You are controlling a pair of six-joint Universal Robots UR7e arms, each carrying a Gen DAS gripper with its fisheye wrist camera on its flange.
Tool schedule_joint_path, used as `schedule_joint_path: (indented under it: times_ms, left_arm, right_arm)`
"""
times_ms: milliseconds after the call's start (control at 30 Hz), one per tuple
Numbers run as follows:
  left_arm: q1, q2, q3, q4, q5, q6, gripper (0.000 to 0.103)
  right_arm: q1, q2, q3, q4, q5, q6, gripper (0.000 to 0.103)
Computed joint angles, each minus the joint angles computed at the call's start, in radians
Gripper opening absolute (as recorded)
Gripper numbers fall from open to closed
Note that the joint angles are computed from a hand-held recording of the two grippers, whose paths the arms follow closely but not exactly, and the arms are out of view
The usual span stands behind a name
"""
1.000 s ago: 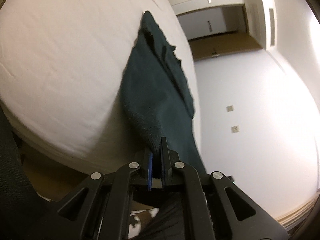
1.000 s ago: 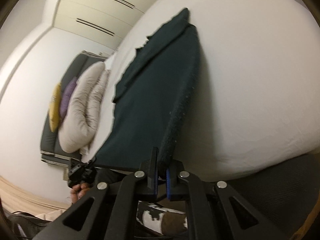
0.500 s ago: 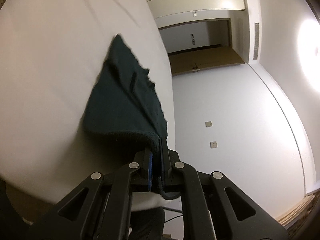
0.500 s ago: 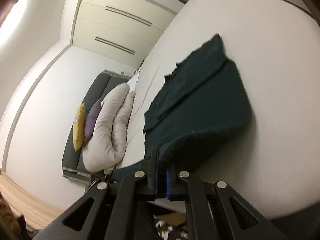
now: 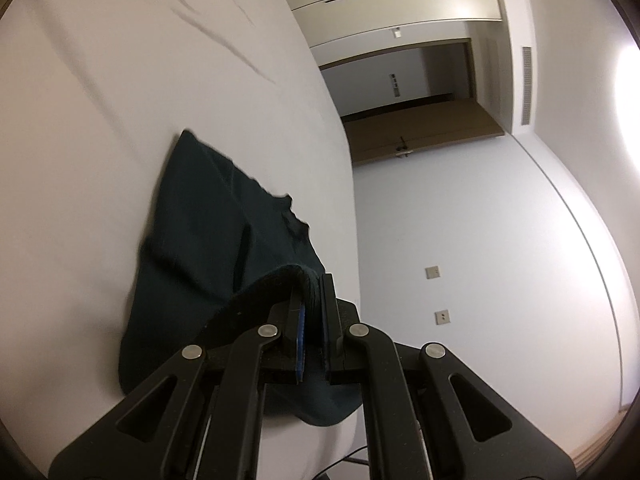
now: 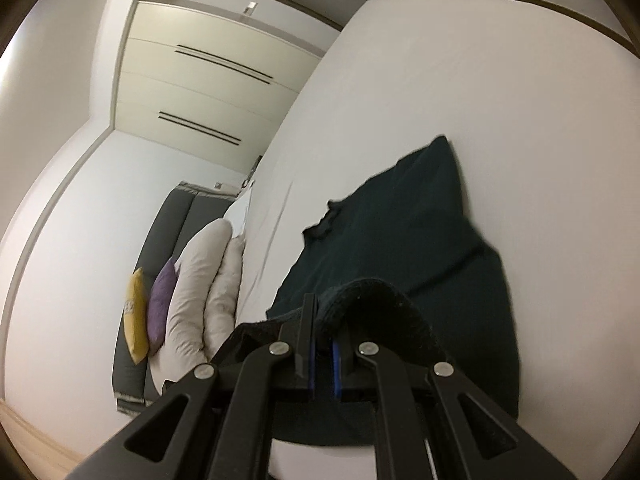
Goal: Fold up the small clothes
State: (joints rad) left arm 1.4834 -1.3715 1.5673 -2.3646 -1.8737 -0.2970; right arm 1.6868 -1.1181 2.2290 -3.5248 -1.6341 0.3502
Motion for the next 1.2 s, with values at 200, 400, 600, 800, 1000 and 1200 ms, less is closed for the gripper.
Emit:
schedule_joint_path:
  times_ms: [200, 400, 600, 800, 1000, 1200]
  left_arm:
    - [0.006, 0.162, -0.175, 0.024, 0.043, -0.021, 0.004]
    - [0.009, 0.308, -0.342, 0.072, 0.091, -0.043, 0.004]
    - [0.015, 0.433, -0.479, 0.103, 0.123, -0.072, 0.004]
    - [0.021, 0.544, -0.614, 0.114, 0.116, -0.097, 0.004]
    - [0.035, 0.626, -0.709, 0.208, 0.172, -0.119, 0.006]
    - [0.053, 0.620, -0.731, 0.172, 0.165, -0.138, 0.065]
  right_arm:
    - [-0.038, 0.065, -0.150, 0.101, -0.005, -0.005, 0.007]
    - [-0.078, 0.133, -0.259, 0.147, -0.018, 0.017, 0.007]
    - [-0.116, 0.178, -0.324, 0.144, -0.026, 0.049, 0.007]
    - [-0.140, 0.207, -0.370, 0.133, -0.043, 0.074, 0.007]
    - [-0.150, 0.252, -0.421, 0.171, -0.104, 0.081, 0.031]
    - [-0.153, 0.227, -0.391, 0.134, -0.032, 0.058, 0.075]
